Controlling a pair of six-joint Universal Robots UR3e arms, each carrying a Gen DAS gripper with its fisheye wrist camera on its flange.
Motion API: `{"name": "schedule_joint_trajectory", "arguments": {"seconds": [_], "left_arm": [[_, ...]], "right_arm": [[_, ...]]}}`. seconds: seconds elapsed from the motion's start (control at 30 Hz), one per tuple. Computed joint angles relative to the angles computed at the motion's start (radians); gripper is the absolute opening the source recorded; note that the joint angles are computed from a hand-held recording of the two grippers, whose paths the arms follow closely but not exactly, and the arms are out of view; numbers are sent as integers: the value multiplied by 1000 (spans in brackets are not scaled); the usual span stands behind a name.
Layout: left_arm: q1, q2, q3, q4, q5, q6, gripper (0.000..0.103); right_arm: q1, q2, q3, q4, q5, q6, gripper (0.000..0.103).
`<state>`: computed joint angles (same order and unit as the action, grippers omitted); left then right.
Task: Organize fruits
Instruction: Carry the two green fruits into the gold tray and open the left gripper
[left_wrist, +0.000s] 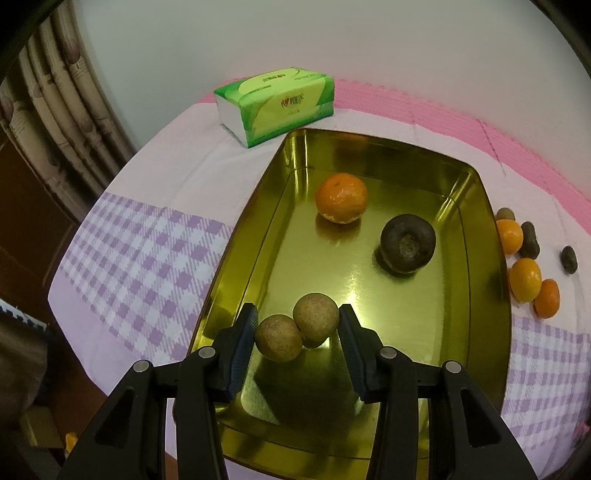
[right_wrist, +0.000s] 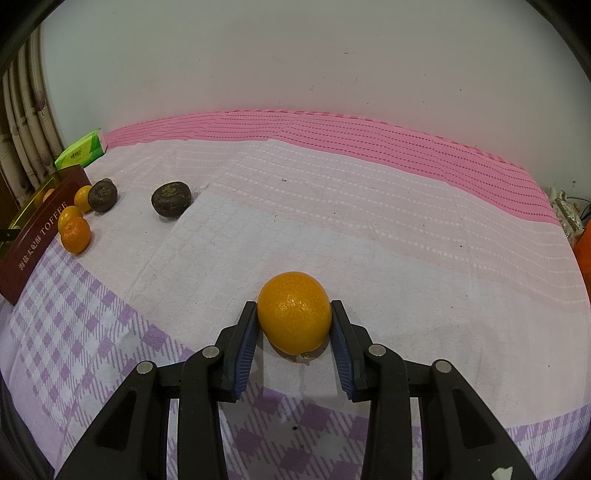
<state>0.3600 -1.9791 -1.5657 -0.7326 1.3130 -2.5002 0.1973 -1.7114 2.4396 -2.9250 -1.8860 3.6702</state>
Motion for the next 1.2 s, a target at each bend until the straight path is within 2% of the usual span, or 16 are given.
{"name": "schedule_joint_trajectory", "arguments": {"seconds": [1.2], "left_arm": [[-18,-34,-18,75,46,2,46]], "right_arm": [[2,19,-4,-9,-11,0,37]]}}
